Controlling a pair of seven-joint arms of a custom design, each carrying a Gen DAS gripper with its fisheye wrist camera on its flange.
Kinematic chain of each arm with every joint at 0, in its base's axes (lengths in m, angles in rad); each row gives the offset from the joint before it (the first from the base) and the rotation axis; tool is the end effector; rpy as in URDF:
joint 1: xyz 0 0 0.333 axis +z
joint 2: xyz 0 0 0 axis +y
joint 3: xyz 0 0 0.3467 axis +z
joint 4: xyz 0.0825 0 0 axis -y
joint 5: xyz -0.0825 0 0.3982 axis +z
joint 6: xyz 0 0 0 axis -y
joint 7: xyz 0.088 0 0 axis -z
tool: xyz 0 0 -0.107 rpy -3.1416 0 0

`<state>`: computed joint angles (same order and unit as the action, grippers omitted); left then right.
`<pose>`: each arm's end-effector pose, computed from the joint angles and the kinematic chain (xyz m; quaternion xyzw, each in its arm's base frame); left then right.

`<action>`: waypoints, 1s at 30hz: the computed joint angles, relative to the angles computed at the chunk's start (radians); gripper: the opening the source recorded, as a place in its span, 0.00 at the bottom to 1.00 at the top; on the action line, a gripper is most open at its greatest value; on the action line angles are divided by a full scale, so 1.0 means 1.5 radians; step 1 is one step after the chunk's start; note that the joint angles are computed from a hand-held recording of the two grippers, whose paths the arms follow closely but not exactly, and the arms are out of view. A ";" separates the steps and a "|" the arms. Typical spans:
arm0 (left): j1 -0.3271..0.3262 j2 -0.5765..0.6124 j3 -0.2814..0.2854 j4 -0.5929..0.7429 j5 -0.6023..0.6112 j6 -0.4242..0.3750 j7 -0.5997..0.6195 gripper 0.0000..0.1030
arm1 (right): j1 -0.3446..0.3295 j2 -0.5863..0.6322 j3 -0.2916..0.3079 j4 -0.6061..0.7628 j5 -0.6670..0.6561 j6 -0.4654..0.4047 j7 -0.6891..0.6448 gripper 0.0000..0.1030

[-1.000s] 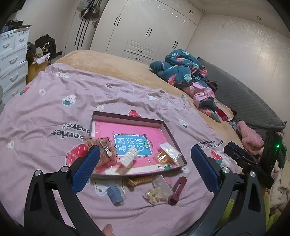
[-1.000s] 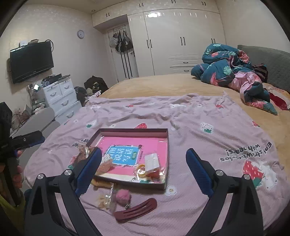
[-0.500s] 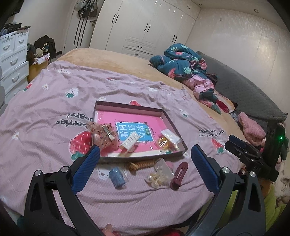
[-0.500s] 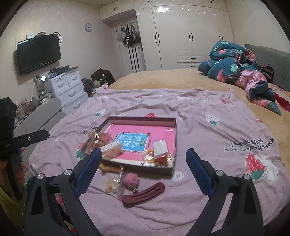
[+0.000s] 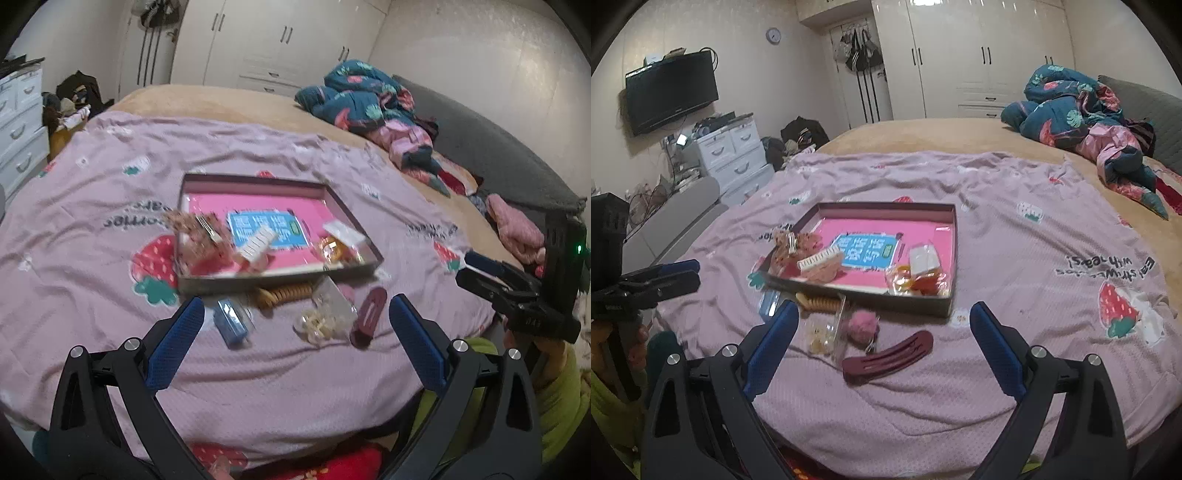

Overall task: Organize jewelry
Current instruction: 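Withdraw both open tools from the box toward the remaining accessories, then grasp the pink pom-pom with the right tool while the left approaches the pearl earrings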

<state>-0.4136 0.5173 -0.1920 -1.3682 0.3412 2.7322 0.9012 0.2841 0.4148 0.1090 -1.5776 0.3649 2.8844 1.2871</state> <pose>0.6590 -0.4236 0.5481 -0.6016 0.6784 -0.3947 0.1484 0.7053 0.2534 0.5278 -0.7309 0.5185 -0.1816 0.4048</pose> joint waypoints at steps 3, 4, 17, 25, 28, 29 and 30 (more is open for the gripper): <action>0.000 0.006 -0.010 0.000 -0.004 -0.012 0.023 0.91 | 0.000 -0.001 0.001 -0.002 -0.001 -0.013 -0.005 0.90; -0.002 0.009 -0.010 0.000 -0.003 -0.018 0.028 0.91 | 0.000 -0.002 0.001 -0.005 -0.001 -0.015 -0.007 0.90; -0.011 0.058 -0.032 0.042 -0.036 -0.083 0.127 0.83 | -0.008 0.012 0.004 0.005 0.005 -0.059 -0.018 0.90; -0.026 0.111 -0.029 0.108 -0.056 -0.140 0.173 0.62 | -0.001 0.070 -0.008 0.079 -0.014 -0.142 -0.013 0.77; -0.030 0.130 -0.028 0.138 -0.060 -0.156 0.191 0.58 | 0.002 0.100 -0.010 0.119 -0.025 -0.175 -0.009 0.70; -0.033 0.140 -0.026 0.154 -0.060 -0.164 0.197 0.55 | -0.002 0.115 -0.004 0.139 -0.022 -0.189 -0.016 0.68; -0.035 0.146 -0.024 0.165 -0.061 -0.173 0.200 0.54 | -0.002 0.124 -0.004 0.152 -0.023 -0.199 -0.017 0.66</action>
